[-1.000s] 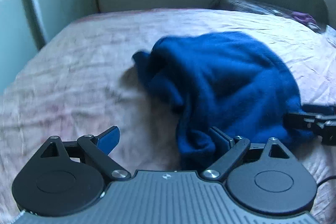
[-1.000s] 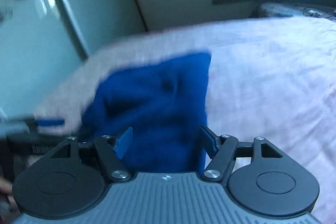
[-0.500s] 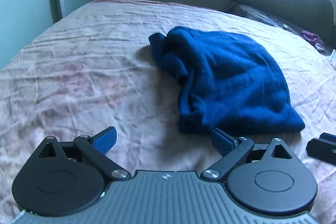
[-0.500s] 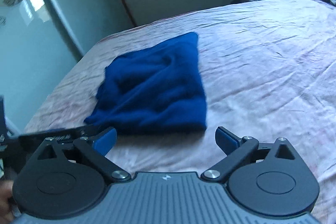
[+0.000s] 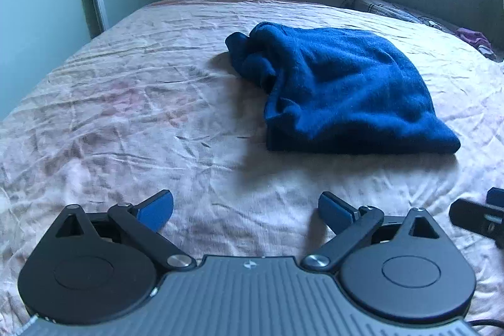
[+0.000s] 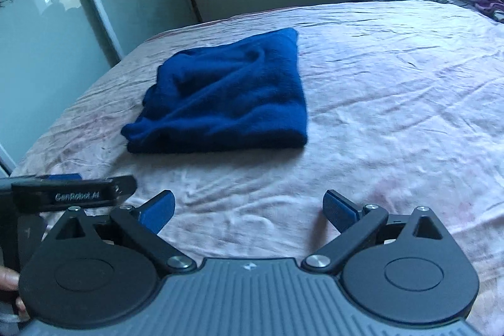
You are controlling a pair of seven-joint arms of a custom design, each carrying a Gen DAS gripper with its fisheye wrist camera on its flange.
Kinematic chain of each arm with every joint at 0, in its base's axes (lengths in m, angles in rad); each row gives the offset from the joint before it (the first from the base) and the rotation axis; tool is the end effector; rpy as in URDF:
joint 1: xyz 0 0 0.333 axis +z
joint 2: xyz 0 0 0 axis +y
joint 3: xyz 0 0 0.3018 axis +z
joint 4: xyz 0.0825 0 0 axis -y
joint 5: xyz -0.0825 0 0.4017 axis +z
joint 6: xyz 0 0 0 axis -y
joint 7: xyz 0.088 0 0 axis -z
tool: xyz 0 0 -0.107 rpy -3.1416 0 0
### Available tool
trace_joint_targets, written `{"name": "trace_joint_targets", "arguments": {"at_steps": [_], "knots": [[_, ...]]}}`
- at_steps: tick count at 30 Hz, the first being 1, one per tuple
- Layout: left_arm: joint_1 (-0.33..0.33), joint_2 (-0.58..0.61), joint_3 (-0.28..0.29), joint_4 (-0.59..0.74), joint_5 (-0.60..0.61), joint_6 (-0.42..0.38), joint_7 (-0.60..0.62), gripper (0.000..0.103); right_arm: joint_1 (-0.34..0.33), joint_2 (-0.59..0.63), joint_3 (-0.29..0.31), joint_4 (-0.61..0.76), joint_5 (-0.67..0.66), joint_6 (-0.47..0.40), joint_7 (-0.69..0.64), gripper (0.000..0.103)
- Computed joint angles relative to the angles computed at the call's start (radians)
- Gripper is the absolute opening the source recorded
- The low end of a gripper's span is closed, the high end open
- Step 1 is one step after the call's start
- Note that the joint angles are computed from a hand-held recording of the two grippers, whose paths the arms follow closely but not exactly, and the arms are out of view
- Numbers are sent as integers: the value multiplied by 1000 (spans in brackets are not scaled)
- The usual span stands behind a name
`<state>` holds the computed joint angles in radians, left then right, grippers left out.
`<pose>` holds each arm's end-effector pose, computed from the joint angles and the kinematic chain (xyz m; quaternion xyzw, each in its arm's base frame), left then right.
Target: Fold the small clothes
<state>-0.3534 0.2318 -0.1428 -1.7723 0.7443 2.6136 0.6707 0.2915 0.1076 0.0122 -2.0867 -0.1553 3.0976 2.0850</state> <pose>0.5938 -0.3304 0.4733 -0.6142 0.6907 -0.2607 0.2790 0.5942 0.1995 0.4587 -0.6170 0.6547 -0.1938 0.3914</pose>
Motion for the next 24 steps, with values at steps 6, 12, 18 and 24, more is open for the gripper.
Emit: {"name": "trace_joint_targets", "arguments": {"at_steps": [6, 12, 18, 24], "knots": [[-5, -9, 5, -19, 39, 15, -50, 103, 48, 2, -74, -7, -165, 9, 178, 101], [-7, -14, 8, -33, 94, 29, -96, 103, 83, 12, -128, 10, -356, 14, 346, 101], [-5, -15, 6, -40, 118, 34, -114, 103, 86, 18, -138, 25, -502, 4, 461, 101], [-6, -16, 8, -44, 148, 39, -139, 103, 72, 20, -130, 33, -579, 1, 529, 102]]}}
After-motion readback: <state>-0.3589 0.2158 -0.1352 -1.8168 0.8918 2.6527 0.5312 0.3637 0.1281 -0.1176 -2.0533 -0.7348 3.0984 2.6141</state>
